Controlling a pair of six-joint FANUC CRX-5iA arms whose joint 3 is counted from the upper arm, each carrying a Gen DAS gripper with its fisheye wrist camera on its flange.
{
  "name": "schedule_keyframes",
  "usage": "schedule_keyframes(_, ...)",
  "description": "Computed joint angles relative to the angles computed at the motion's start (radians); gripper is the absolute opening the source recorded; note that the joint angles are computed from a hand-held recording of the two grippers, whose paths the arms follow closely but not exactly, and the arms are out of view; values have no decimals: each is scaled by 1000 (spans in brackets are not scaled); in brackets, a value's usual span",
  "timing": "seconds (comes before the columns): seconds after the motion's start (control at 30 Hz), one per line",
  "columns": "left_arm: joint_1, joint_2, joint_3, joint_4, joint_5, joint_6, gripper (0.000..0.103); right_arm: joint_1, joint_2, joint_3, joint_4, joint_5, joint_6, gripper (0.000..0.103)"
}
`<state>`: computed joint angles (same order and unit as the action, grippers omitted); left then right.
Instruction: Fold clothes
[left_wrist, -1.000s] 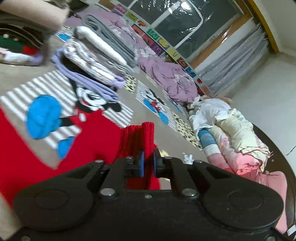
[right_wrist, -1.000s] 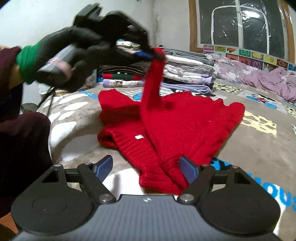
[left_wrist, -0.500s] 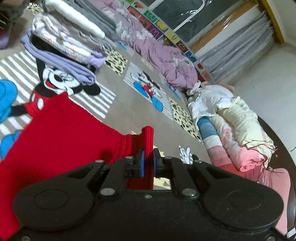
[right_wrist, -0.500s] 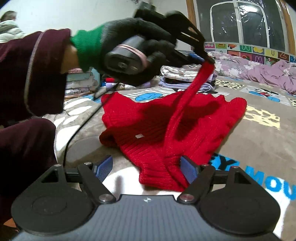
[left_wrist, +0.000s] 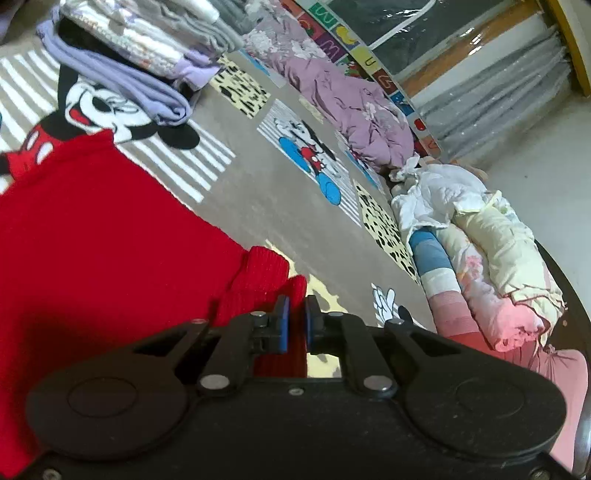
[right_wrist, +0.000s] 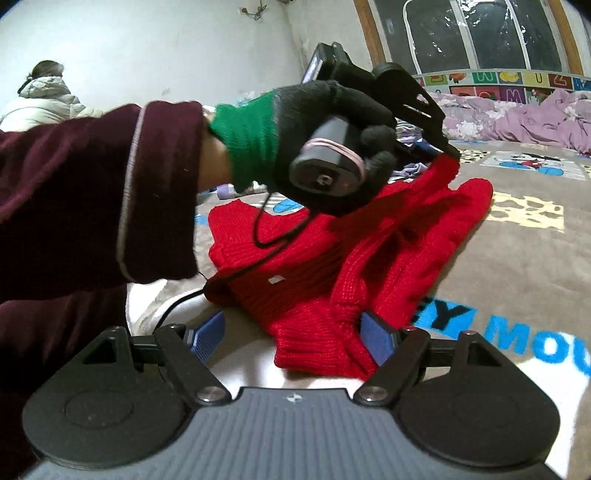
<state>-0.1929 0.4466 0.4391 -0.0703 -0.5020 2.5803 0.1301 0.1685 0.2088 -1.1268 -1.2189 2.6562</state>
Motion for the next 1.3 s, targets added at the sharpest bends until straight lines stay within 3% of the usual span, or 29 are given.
schedule_keyframes(0.17,-6,32,32,-29,-13,47,6,-15,9,8,-14,-17,-18,79)
schedule_keyframes(0.47,-19,178,299,-37,-284,-40,6,-43,29,24,-25,-35,-78,79)
schedule_keyframes(0.63,-24,218,386,-31,-373,-94,11,-37,27,24,-9,-41,-79,79)
schedule_keyframes(0.7,-23,182,344,-29,-343,-123,26,-35,24,25,-1,-41,-75,79)
schedule_keyframes(0.8,-25,88,238,-58,-271,-164,27,-46,11,14,-9,-5,-64,79)
schedule_keyframes(0.97,-4,-12,126,-93,-279,-250,32,-49,-52,-52,-80,124,53,79)
schedule_keyframes(1.07,43,-48,16,49,-235,-375,43,-23,-84,-82,-114,169,160,79)
schedule_keyframes(1.23,76,-77,-139,268,-123,-543,43,57,-103,-101,-84,238,267,78)
schedule_keyframes(1.3,77,-80,-183,348,-75,-615,39,87,-94,-93,-51,263,262,78)
